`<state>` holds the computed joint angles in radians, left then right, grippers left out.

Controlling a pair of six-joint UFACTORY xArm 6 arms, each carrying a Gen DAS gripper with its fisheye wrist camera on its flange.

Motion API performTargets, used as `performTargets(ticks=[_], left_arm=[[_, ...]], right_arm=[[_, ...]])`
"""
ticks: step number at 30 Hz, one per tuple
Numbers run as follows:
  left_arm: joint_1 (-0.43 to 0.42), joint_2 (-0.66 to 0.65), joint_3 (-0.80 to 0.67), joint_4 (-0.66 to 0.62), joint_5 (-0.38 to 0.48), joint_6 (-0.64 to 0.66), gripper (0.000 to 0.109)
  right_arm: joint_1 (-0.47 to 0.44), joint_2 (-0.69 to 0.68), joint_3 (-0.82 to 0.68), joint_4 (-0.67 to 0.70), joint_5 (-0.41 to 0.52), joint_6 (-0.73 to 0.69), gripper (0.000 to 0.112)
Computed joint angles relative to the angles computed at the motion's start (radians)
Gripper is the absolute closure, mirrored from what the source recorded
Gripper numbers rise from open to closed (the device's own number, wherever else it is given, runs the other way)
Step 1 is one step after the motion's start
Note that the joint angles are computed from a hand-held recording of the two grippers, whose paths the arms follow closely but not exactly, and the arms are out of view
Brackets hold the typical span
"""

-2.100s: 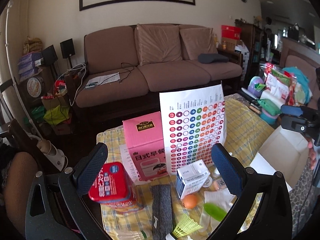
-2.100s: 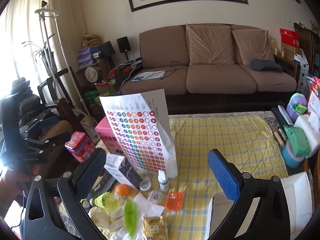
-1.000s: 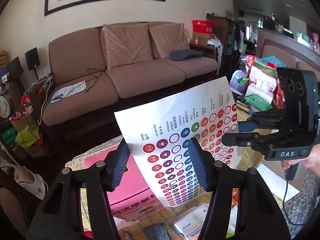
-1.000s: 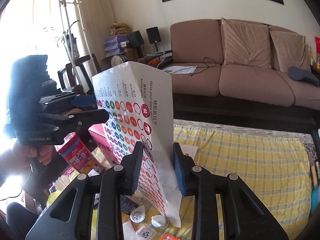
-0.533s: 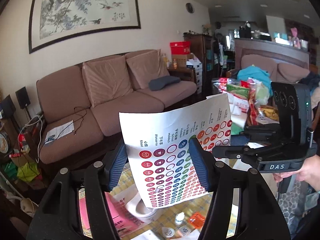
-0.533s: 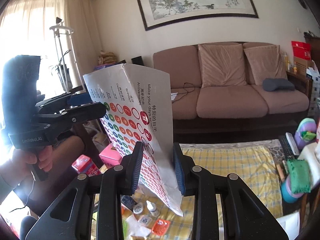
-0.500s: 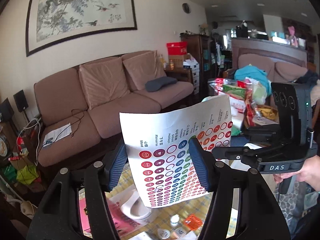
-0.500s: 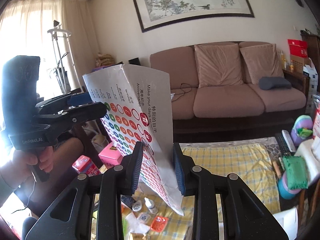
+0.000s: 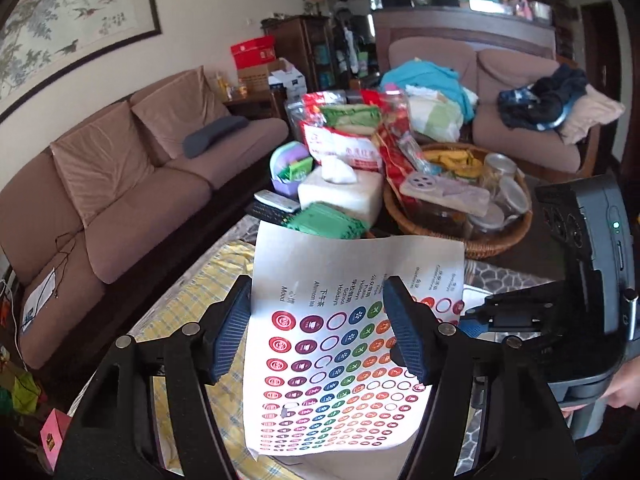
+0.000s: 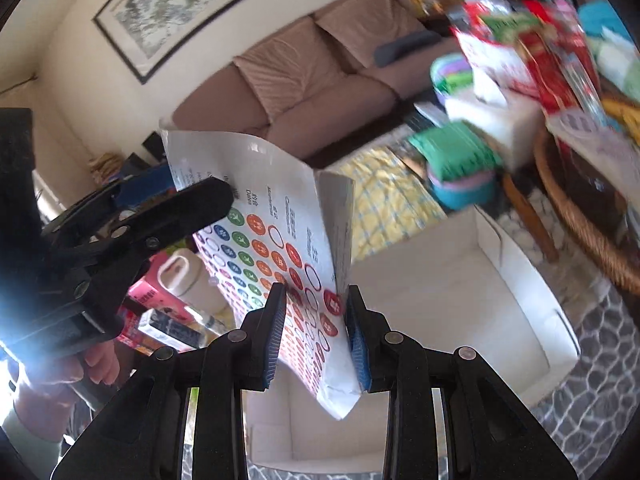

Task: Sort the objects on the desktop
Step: 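Carry the sticker sheet over the white tray and lay it flat inside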

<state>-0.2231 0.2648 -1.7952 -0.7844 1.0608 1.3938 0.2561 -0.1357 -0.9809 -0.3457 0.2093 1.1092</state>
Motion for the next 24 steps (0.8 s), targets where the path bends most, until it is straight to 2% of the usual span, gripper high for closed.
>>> performTargets(ticks=[4,7,9,13,15,18,19,21,22,24], left_arm=[[-0.067,-0.042,0.153,0.071,-0.117,0.028,0.043],[-0.073,-0.034,0.183,0.108,-0.138,0.008,0.039],[-0.056,-0.026,0.181,0.106,-0.121,0.004,0.037],[-0.013,0.004,0.141,0.083,-0.095,0.017,0.031],[0.012,0.025,0.106,0.076,-0.069,0.012,0.031],[0.052,0.042,0.076,0.067,-0.023,0.014,0.027],[0.057,0.042,0.079,0.071,-0.027,0.011,0.027],[0.075,0.044,0.075,0.076,-0.011,-0.004,0.027],[0.088,0.048,0.065,0.072,0.011,-0.013,0.027],[0.115,0.051,0.051,0.061,0.048,-0.027,0.027]], right_arm=[[0.0,-0.021,0.072,0.165,0.059,-0.109,0.082],[0.01,-0.018,0.062,0.236,0.151,-0.187,0.075],[0.021,-0.01,0.033,0.289,0.231,-0.271,0.073],[0.041,-0.022,0.0,0.37,0.356,-0.407,0.063],[0.048,-0.05,-0.007,0.335,0.404,-0.413,0.061],[0.046,-0.053,-0.051,0.198,0.503,-0.351,0.044],[0.044,-0.032,-0.081,0.199,0.553,-0.365,0.042],[0.029,0.027,-0.128,0.289,0.599,-0.47,0.043],[0.034,0.042,-0.139,0.304,0.605,-0.495,0.047],[0.05,0.056,-0.165,0.257,0.628,-0.508,0.049]])
